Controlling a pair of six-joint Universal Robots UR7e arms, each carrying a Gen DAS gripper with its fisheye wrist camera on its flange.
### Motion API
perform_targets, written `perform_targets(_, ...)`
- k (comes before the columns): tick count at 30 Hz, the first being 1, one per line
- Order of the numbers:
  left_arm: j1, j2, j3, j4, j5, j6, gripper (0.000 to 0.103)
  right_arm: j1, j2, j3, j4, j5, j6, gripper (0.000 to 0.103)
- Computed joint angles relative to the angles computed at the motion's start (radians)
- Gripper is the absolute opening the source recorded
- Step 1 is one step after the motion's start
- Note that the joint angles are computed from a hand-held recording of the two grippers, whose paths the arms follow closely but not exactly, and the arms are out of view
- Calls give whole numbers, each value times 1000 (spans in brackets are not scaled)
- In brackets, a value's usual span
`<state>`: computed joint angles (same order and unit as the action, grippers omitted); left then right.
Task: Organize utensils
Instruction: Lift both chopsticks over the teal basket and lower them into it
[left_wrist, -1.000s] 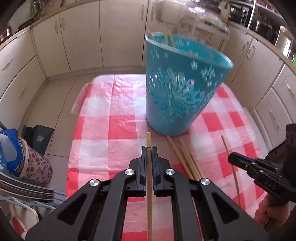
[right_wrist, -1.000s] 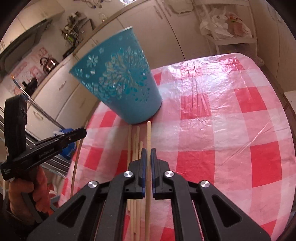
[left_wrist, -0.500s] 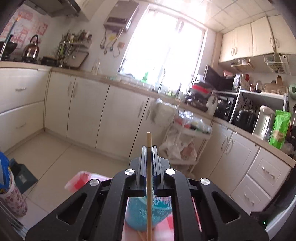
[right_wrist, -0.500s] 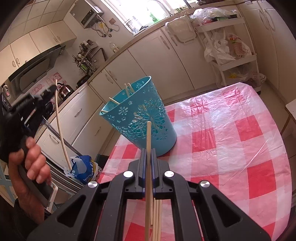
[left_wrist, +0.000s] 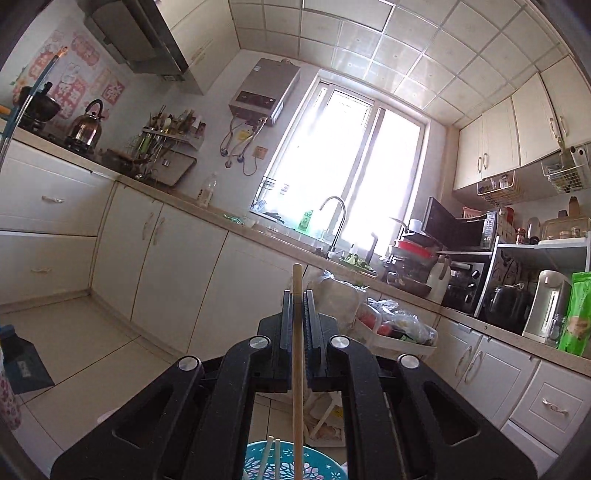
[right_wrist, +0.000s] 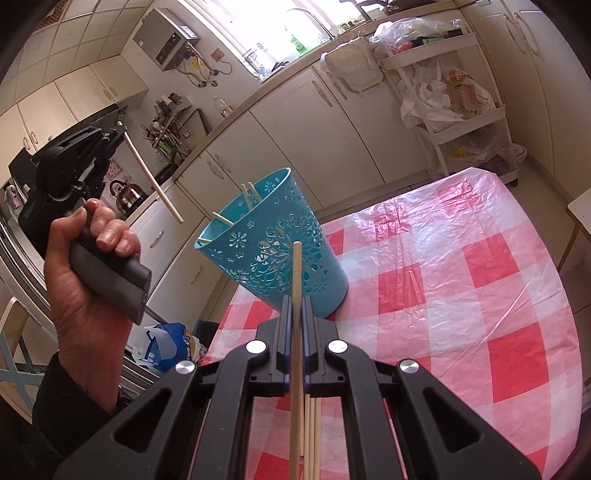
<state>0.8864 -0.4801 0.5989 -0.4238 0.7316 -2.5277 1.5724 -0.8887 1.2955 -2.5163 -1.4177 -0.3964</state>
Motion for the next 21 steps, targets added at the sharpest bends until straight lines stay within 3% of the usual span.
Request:
perform_targets(12, 33, 139, -173, 80, -56, 62, 5, 4, 12, -18, 2, -2, 3, 6)
perform_targets(21, 33, 113, -83, 24, -101, 114, 5, 4, 7, -13, -7, 3, 2, 6)
